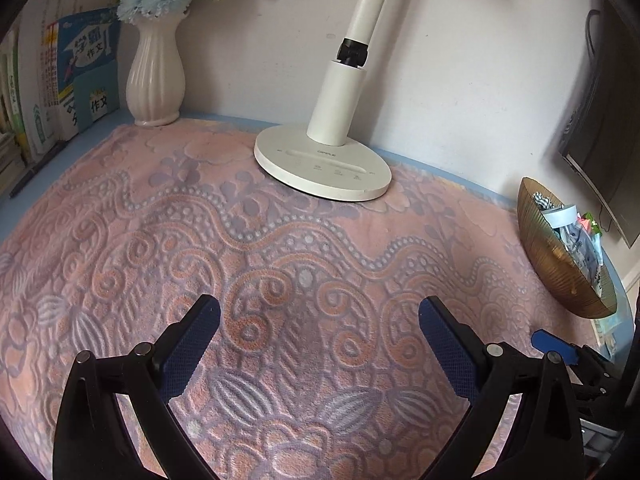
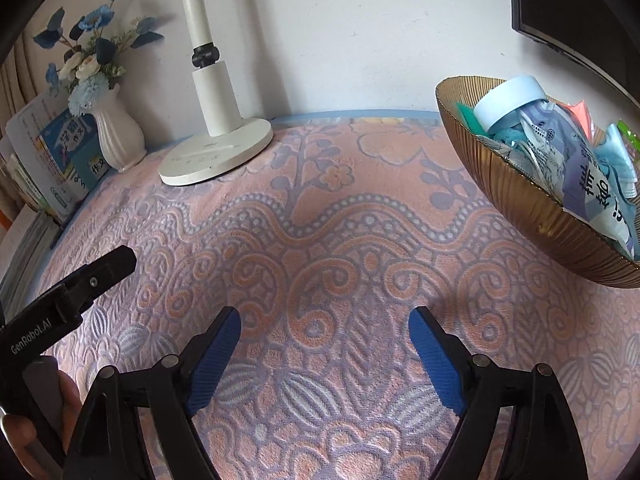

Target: Organize soft objects

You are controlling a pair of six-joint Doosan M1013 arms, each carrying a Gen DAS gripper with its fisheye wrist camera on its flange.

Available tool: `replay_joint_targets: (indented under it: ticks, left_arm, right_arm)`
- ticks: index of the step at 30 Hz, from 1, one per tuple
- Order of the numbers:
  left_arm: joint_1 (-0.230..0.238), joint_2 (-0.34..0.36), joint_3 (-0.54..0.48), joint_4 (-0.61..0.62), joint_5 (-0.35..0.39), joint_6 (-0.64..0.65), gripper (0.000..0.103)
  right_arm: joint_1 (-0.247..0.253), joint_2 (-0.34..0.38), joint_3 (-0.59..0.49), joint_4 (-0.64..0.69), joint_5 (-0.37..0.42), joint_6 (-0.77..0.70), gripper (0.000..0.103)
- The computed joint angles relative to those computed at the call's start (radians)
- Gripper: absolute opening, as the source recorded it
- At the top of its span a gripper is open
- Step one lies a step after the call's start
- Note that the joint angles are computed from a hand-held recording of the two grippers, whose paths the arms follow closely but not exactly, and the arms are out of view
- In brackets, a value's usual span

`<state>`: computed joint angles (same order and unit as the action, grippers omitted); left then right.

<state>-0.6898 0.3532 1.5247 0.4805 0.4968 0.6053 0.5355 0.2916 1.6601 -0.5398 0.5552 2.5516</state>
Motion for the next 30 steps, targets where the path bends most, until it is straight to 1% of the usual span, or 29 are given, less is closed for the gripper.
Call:
replay_joint_targets:
  ticks: [3, 6, 17, 26, 30]
  left_arm:
    - [-0.006, 0.002, -0.002, 0.025, 0.014, -0.012, 0.099]
    - [-0.010, 0.007, -0.010, 0.033, 0.030, -0.004, 0.100]
    - [0.001, 0.017, -0.021, -0.029, 0.052, 0.033, 0.100]
    - [0.004, 0.018, -0.021, -0.054, 0.053, 0.044, 0.100]
    - [0.005, 0.022, -0.027, -0.066, 0.069, 0.047, 0.100]
  right_arm:
    - [0.006, 0.002, 0.000, -0.024, 0.009, 0.016, 0.085]
    - [0.006, 0.003, -0.001, -0.021, 0.011, 0.014, 0.086]
    - [0.005, 0.001, 0.002, -0.025, 0.006, 0.016, 0.086]
    - [0.005, 0.004, -0.002, -0.027, 0.009, 0.016, 0.086]
    - [0.004, 0.004, -0.002, -0.031, 0.010, 0.014, 0.086]
